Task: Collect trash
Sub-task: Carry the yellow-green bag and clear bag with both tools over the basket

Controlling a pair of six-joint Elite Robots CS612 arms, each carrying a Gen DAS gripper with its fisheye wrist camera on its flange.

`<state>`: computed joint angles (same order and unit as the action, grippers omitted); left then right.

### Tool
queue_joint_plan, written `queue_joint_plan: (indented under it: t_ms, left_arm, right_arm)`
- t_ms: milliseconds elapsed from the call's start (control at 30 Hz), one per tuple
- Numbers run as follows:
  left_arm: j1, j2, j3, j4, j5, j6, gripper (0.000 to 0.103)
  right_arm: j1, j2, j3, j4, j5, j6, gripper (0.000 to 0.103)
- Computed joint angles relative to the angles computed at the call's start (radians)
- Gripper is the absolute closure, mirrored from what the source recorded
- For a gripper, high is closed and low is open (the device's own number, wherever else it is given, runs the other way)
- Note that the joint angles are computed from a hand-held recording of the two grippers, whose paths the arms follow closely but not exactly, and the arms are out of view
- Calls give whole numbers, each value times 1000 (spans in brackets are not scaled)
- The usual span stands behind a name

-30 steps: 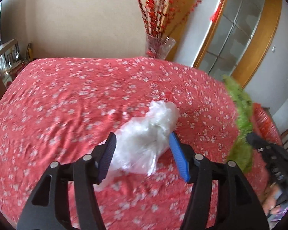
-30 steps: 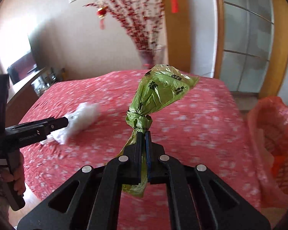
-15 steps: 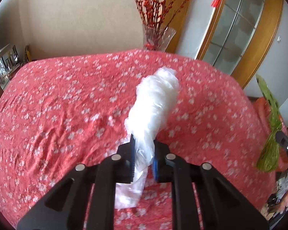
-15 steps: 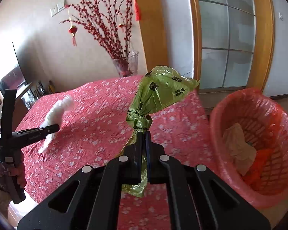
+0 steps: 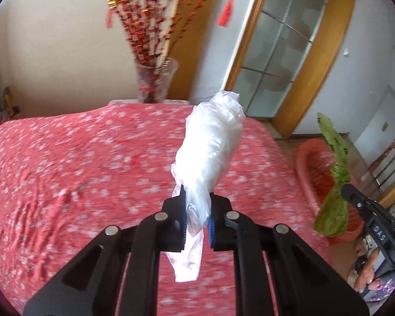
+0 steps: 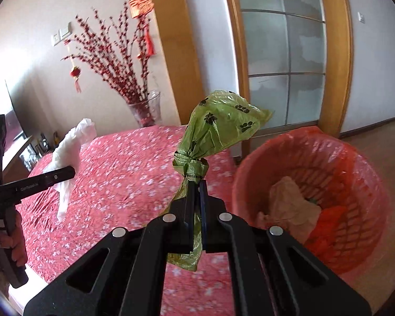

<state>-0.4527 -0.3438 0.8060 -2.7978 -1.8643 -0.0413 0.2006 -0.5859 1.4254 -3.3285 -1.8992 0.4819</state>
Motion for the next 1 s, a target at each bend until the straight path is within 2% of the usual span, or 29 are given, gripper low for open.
queue_joint_plan:
  t_ms: [533, 1000]
  left_arm:
    - [-79, -7, -4, 15, -166, 58, 90]
    - [-126, 29, -70, 106, -242, 90, 90]
  right_arm:
    - [-40, -66, 150, -112, -110, 74, 99]
    - [-73, -87, 230, -141, -145, 119, 99]
